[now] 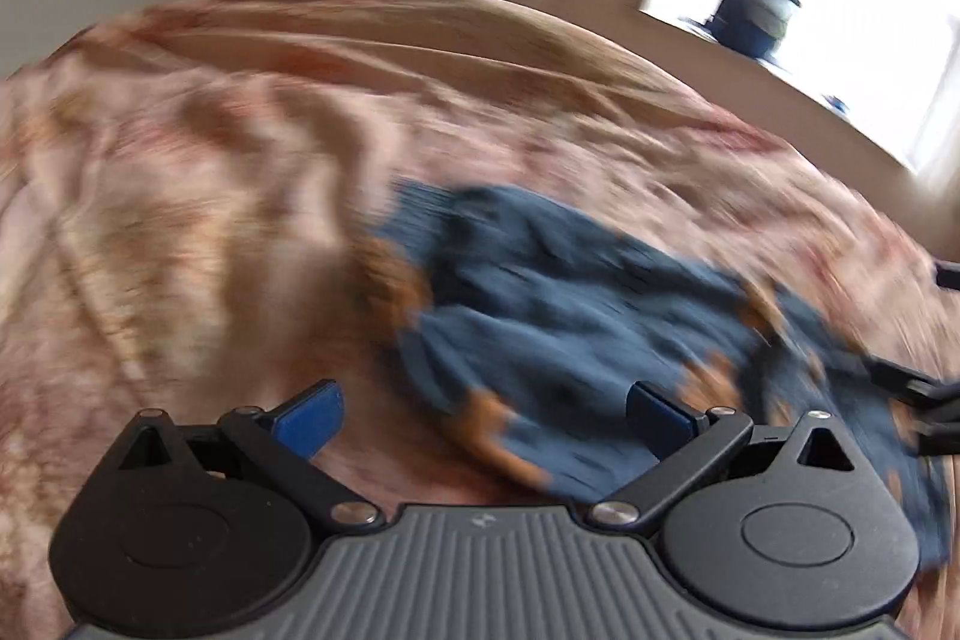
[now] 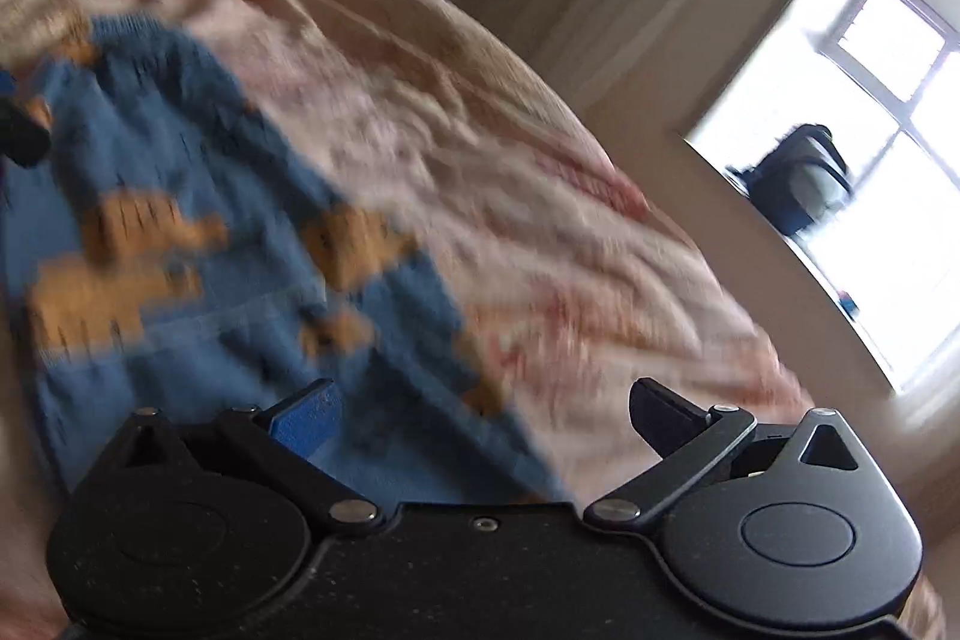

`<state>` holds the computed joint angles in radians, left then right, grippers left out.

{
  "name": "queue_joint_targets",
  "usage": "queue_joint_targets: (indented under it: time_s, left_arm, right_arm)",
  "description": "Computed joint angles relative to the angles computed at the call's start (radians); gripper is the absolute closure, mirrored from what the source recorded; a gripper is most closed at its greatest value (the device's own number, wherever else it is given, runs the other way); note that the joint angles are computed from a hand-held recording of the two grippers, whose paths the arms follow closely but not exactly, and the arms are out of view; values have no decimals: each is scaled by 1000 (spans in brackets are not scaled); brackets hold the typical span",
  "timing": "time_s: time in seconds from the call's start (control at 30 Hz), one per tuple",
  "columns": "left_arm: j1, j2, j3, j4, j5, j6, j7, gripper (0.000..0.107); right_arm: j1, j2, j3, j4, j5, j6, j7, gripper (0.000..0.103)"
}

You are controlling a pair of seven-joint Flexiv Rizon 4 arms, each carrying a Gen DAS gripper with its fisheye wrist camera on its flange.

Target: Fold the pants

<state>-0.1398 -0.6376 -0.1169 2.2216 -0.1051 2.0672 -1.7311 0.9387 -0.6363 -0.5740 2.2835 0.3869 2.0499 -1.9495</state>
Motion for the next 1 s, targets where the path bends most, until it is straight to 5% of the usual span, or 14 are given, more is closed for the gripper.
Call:
queue_joint_targets:
  time_s: [0.13,0.2,0.27,0.37,0.5,0.63,0.83,1.0]
  left_arm:
    - [234,-57,-181,-31,105,-34,-124,4]
    - [312,-87,-248,-38,143,-43,-175,4]
    - [319,-98,-250,-40,166,-12,-202,4]
    - [344,-135,-264,-53,243,47,-213,4]
    - [322,-163,-239,-76,286,84,-214,4]
    - [304,-176,-222,-89,287,101,-225,4]
    - [411,-240,-302,-103,386,167,-312,6]
    - [471,-282,-343,-137,437,164,-389,20]
  right_arm:
    - [-156,211,120,-121,-227,-434,13,1]
    - [-176,207,140,-223,-311,-660,42,1]
    - [-223,167,206,-325,-341,-774,25,3]
    - [-377,83,410,-495,-266,-824,-80,13]
    - [-562,-25,653,-689,-146,-897,-156,39]
    - [-590,-105,700,-748,-222,-901,-174,66]
    - [-712,-175,818,-812,-218,-886,-152,66]
    - [-771,-197,883,-807,-248,-858,-140,60]
